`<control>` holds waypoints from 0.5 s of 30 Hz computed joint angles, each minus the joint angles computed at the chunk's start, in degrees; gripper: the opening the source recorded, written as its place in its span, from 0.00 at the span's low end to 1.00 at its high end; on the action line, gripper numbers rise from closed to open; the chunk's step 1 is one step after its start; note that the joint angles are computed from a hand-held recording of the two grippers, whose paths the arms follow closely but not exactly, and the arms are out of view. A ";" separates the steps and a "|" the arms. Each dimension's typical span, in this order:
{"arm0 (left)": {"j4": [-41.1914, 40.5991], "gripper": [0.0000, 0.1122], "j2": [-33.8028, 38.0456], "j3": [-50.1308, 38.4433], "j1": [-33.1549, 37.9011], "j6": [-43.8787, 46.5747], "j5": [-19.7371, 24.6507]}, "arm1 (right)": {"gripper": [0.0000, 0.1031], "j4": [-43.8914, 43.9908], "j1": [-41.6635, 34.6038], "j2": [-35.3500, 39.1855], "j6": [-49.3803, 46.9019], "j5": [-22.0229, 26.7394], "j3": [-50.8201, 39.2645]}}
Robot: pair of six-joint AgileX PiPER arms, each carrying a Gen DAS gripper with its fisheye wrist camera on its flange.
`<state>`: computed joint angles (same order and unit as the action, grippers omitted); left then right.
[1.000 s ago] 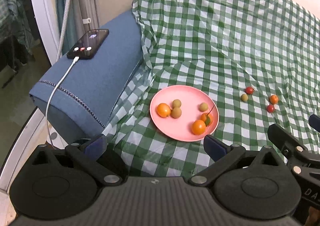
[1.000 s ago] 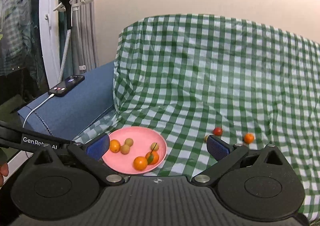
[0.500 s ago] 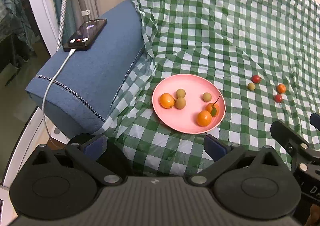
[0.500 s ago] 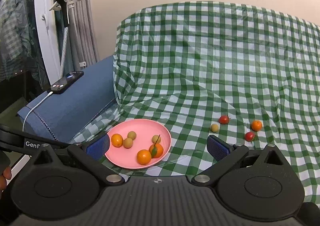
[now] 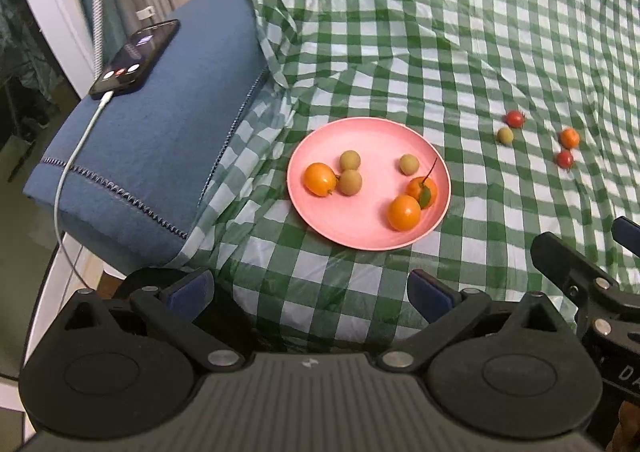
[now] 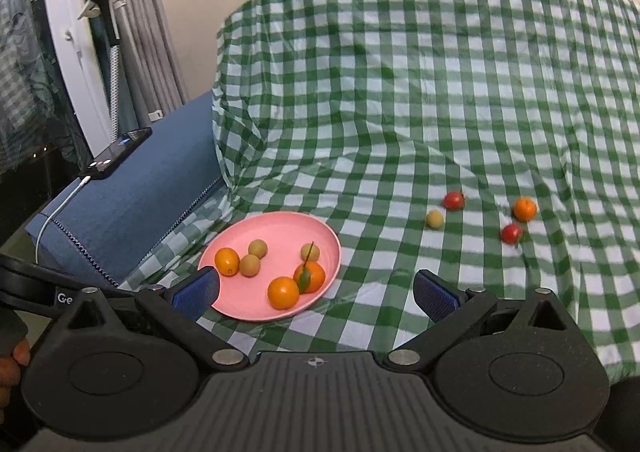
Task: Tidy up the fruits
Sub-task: 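Lift both open grippers away from the pink plate, then grasp a small yellow fruit with the left gripper while the right gripper grasps a red cherry tomato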
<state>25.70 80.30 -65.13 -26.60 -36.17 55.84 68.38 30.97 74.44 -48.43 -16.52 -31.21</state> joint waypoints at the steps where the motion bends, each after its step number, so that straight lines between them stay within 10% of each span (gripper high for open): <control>1: 0.22 0.92 0.67 -0.44 -0.22 0.08 0.12 | 0.99 -2.06 -0.87 0.41 2.43 0.68 0.09; 15: -6.94 0.92 22.31 -22.76 0.79 4.52 2.93 | 0.99 -32.91 -17.78 13.79 35.54 -3.66 -0.46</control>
